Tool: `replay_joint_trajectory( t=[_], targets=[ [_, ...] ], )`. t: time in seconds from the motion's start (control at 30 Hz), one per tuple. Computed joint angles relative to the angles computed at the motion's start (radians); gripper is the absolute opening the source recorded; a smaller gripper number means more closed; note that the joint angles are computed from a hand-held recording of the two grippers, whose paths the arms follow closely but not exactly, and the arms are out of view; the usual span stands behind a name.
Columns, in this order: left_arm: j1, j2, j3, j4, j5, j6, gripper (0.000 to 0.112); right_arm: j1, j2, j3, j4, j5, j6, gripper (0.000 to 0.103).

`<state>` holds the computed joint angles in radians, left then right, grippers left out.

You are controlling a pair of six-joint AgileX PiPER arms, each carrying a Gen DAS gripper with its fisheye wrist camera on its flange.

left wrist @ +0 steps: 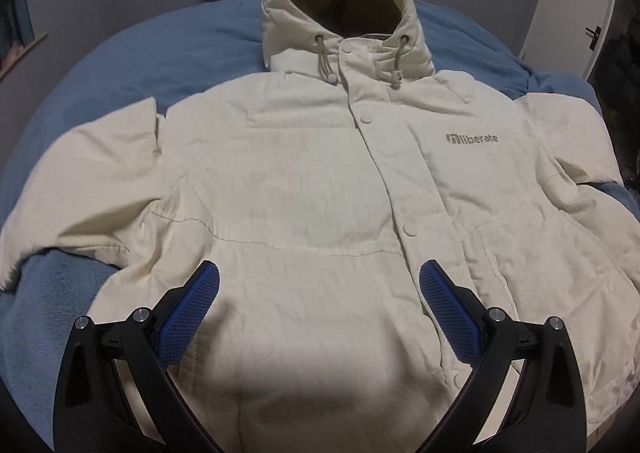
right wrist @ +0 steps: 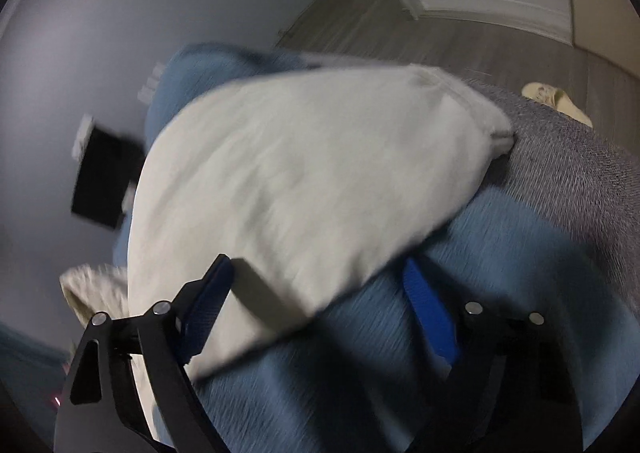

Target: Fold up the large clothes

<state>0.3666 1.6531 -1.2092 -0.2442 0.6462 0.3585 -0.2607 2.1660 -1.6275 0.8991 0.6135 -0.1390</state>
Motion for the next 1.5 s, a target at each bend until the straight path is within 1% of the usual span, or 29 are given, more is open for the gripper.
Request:
replay_joint_trajectory(
  t=[0.03,0.07,0.1,0.13,0.17,0.2,0.23,0.3,0.37,0.43,0.53,0.6,0.63,0.77,0.87,0.9,1.0,1.1,1.13,1.17,1.2,1.23,1.27,1.3,1.33,1.4,1.43,1.47,1.5],
  targets=[
    [0.006,-0.001,0.000,-0.021,0.004,0.018,0.097,-0.009,0.015,-0.007,0.045,-0.023,-0.013,0.065],
    [0.017,-0.005,0.005,-0.050,0.007,0.044,0.097,-0.025,0.035,-0.024,0.099,-0.025,-0.043,0.058],
    [0.028,-0.007,0.007,-0.079,0.010,0.067,0.097,-0.040,0.047,-0.032,0.159,-0.023,-0.078,0.043],
    [0.031,-0.009,0.009,-0.094,0.010,0.075,0.097,-0.055,0.043,-0.043,0.180,-0.030,-0.073,0.029],
    [0.034,-0.009,0.008,-0.108,0.012,0.086,0.097,-0.052,0.026,-0.042,0.160,-0.053,-0.054,0.025],
    [0.038,-0.010,0.009,-0.125,0.011,0.099,0.097,-0.042,0.002,-0.042,0.101,-0.076,-0.006,0.022],
    [0.040,-0.012,0.008,-0.140,0.009,0.109,0.097,-0.019,-0.035,-0.044,0.001,-0.119,0.046,0.021],
    [0.042,-0.017,0.012,-0.152,0.000,0.122,0.097,0.047,-0.124,-0.027,-0.199,-0.214,0.094,0.020],
    [0.033,-0.017,0.015,-0.138,-0.014,0.108,0.097,0.103,-0.174,-0.057,-0.399,-0.240,0.194,0.020],
    [0.024,-0.013,0.013,-0.119,-0.018,0.096,0.097,0.184,-0.239,-0.097,-0.598,-0.237,0.316,0.019],
    [0.013,-0.010,0.012,-0.092,-0.024,0.074,0.097,0.301,-0.288,-0.191,-0.726,-0.191,0.384,0.018],
    [0.014,-0.010,0.013,-0.090,-0.027,0.072,0.097,0.383,-0.299,-0.269,-0.744,-0.154,0.380,0.018],
    [0.015,-0.012,0.015,-0.092,-0.029,0.073,0.097,0.421,-0.305,-0.280,-0.755,-0.150,0.385,0.018],
    [0.022,-0.020,0.029,-0.080,-0.049,0.058,0.097,0.573,-0.252,-0.435,-0.734,-0.072,0.355,0.018],
    [0.034,-0.026,0.035,-0.078,-0.060,0.041,0.097,0.671,-0.200,-0.494,-0.677,-0.047,0.329,0.018],
    [0.037,-0.028,0.035,-0.080,-0.062,0.038,0.097,0.708,-0.198,-0.466,-0.662,-0.065,0.317,0.018],
    [0.038,-0.036,0.035,-0.058,-0.070,0.007,0.097,0.805,-0.123,-0.483,-0.633,-0.053,0.287,0.018],
    [0.033,-0.045,0.026,-0.016,-0.058,-0.032,0.097,0.865,0.000,-0.566,-0.571,0.017,0.242,0.018],
    [0.033,-0.051,0.017,0.004,-0.044,-0.051,0.097,0.893,0.053,-0.618,-0.594,0.045,0.248,0.018],
    [0.037,-0.059,0.003,0.022,-0.023,-0.064,0.097,0.901,0.115,-0.705,-0.603,0.102,0.238,0.018],
    [0.042,-0.065,-0.015,0.030,0.006,-0.068,0.097,0.916,0.164,-0.752,-0.616,0.137,0.227,0.018],
    [0.057,-0.070,-0.052,0.024,0.059,-0.057,0.097,0.916,0.173,-0.761,-0.604,0.200,0.211,0.018],
    [0.069,-0.070,-0.086,0.015,0.103,-0.048,0.097,0.912,0.191,-0.763,-0.585,0.223,0.199,0.018],
    [0.084,-0.070,-0.124,0.001,0.148,-0.035,0.097,0.891,0.171,-0.726,-0.544,0.251,0.176,0.018],
    [0.099,-0.066,-0.187,-0.013,0.210,-0.025,0.097,0.881,0.152,-0.677,-0.520,0.243,0.160,0.018],
    [0.102,-0.056,-0.281,-0.004,0.284,-0.031,0.097,0.849,0.078,-0.562,-0.491,0.211,0.122,0.020],
    [0.094,-0.042,-0.347,0.005,0.326,-0.036,0.097,0.838,0.047,-0.526,-0.501,0.191,0.124,0.030],
    [0.082,-0.024,-0.412,0.004,0.361,-0.038,0.097,0.821,0.026,-0.506,-0.514,0.180,0.130,0.038],
    [0.064,-0.004,-0.465,-0.001,0.381,-0.039,0.097,0.807,0.035,-0.518,-0.522,0.159,0.138,0.057]
  ],
)
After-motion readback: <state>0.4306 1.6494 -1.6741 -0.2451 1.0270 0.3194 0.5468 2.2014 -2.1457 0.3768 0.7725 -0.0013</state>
